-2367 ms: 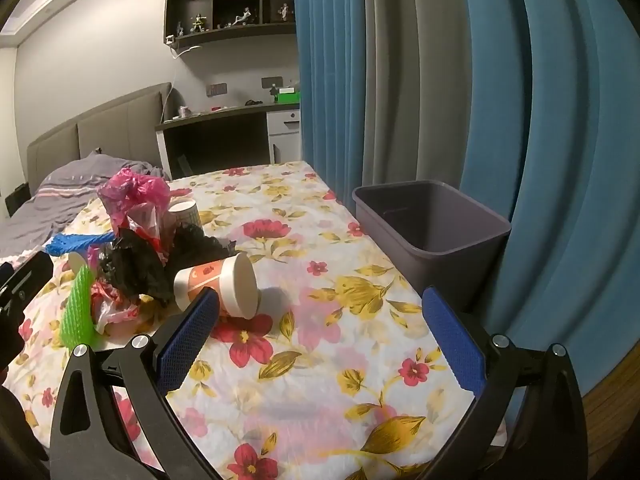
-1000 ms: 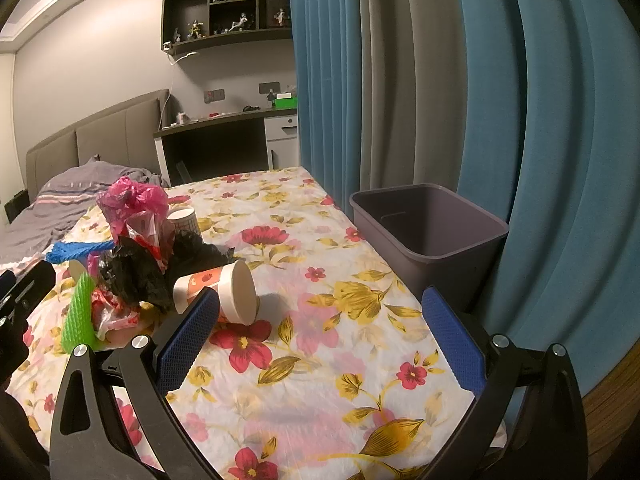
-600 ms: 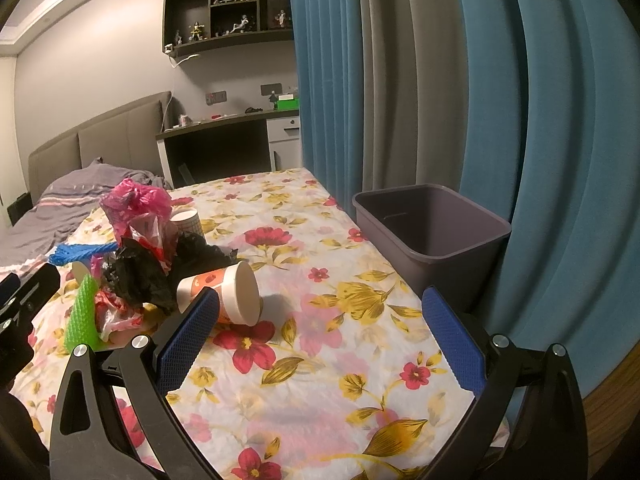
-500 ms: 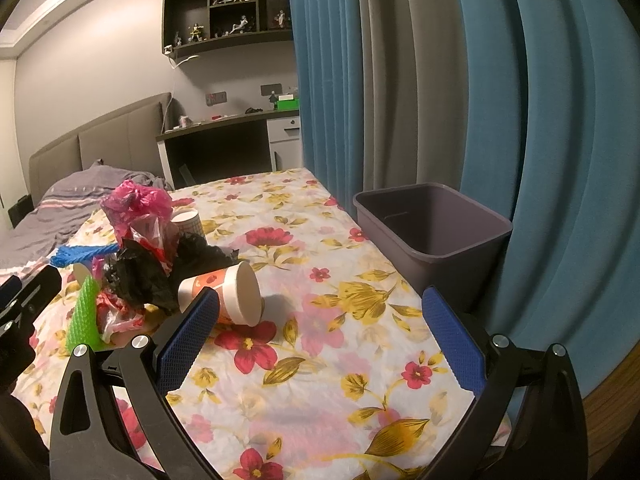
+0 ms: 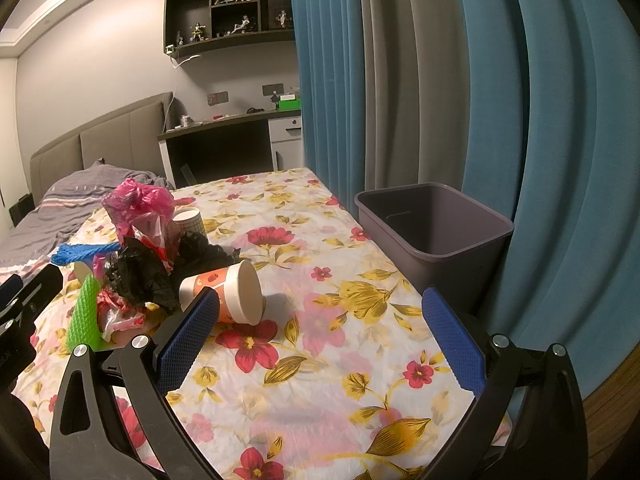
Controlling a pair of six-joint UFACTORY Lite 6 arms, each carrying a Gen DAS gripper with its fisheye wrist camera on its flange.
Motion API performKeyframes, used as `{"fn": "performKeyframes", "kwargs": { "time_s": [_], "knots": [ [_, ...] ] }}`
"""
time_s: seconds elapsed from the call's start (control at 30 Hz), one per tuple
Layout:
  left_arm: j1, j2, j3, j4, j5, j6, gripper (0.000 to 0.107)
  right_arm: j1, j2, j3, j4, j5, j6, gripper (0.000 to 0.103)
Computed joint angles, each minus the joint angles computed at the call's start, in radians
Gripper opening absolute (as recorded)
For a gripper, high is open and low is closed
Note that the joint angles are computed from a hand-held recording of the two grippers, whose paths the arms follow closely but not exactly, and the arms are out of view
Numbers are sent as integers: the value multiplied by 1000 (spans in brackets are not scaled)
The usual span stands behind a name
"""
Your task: Collect trash
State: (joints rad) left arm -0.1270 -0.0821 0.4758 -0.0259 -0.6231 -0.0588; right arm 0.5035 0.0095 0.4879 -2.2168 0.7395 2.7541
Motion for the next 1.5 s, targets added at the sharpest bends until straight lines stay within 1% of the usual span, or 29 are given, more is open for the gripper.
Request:
{"fn": "performKeyframes", "kwargs": {
  "time_s": [0.6, 0.73, 0.9, 1.0, 1.13, 1.23, 1.3, 1.37, 1.5],
  "knots": [
    [-5, 29, 4, 10, -17, -14, 96, -2, -6, -7, -7, 1, 6, 98],
    [2, 37, 3, 23, -27, -22, 96, 3, -3, -5, -8, 3, 9, 98],
    [19, 43, -3, 87, -52, -53, 96, 8, 10, 4, -18, 8, 19, 98],
    [36, 46, -8, 102, -64, -45, 96, -1, 20, 4, -59, 9, 48, 98],
    [118, 48, 3, 210, -26, -126, 96, -14, 49, 19, -129, -3, 102, 95],
    [187, 68, 8, 230, -34, -154, 96, -12, 78, 35, -196, -3, 149, 94],
    [244, 95, 24, 281, -40, -197, 96, -5, 114, 65, -238, -4, 171, 91],
    [282, 113, 31, 296, -47, -204, 96, 6, 162, 105, -294, -5, 204, 91],
    [364, 157, 56, 324, -67, -225, 96, 13, 295, 244, -458, -51, 290, 90]
  ]
}}
